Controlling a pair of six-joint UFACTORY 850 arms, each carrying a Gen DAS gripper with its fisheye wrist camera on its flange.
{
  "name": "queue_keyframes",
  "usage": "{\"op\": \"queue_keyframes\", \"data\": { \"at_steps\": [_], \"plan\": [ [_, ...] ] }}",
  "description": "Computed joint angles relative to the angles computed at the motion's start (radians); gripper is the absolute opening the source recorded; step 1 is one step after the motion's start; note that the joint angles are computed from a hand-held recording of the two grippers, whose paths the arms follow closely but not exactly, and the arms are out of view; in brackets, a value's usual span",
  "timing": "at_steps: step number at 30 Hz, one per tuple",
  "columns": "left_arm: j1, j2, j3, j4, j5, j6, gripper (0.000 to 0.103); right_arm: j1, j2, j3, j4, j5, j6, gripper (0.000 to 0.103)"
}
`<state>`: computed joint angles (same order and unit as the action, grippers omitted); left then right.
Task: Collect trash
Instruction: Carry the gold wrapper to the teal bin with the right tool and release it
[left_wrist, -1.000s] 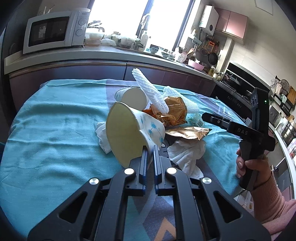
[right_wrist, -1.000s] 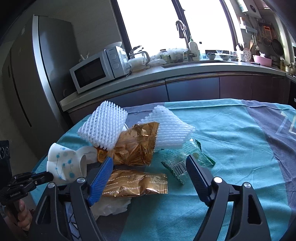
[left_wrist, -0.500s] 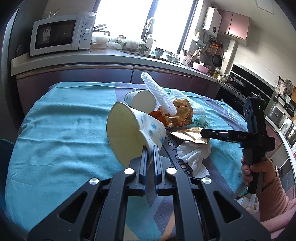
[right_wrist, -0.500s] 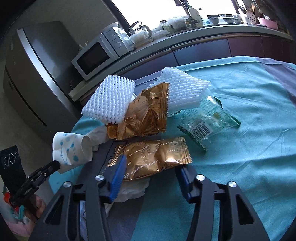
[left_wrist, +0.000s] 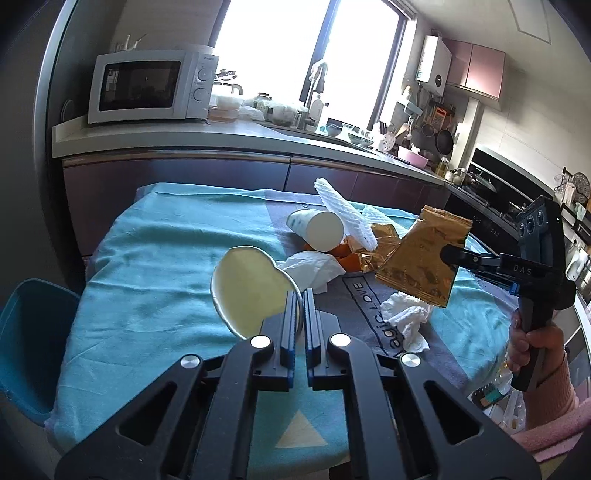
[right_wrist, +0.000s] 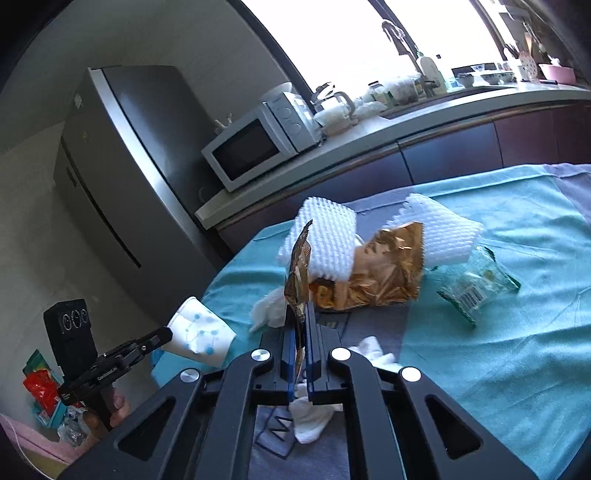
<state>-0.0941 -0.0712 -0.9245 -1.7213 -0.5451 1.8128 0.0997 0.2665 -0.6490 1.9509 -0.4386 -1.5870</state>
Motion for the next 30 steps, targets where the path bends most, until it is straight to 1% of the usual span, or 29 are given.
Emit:
{"op": "queue_keyframes", "data": {
  "at_steps": [5, 8, 13, 18, 23, 26, 30],
  "plan": [
    [0.063, 0.024, 0.017, -0.016, -0.025, 0.004, 0.004, 0.068, -0.067, -0.077, -0.026, -0.056, -0.006, 0.004],
    [0.097, 0.037, 0.026, -0.041, -0.019, 0.023, 0.004, 0.119, -0.132, -0.141, -0.055, -0.072, 0.006, 0.003],
    [0.165, 0.062, 0.037, -0.095, 0.016, 0.065, 0.004, 0.193, -0.260, -0.272, -0.122, -0.108, 0.048, 0.003],
    [0.245, 0.067, 0.029, -0.151, 0.064, 0.102, 0.004, 0.251, -0.389, -0.414, -0.178, -0.153, 0.098, 0.003],
    [0.314, 0.027, -0.004, -0.180, 0.125, 0.126, 0.004, 0.306, -0.511, -0.556, -0.258, -0.184, 0.182, 0.003],
    [0.346, -0.011, -0.029, -0.182, 0.154, 0.124, 0.004, 0.343, -0.565, -0.623, -0.306, -0.178, 0.234, 0.003],
    [0.370, -0.066, -0.057, -0.202, 0.203, 0.138, 0.004, 0.386, -0.650, -0.729, -0.396, -0.152, 0.328, 0.003]
  ]
}}
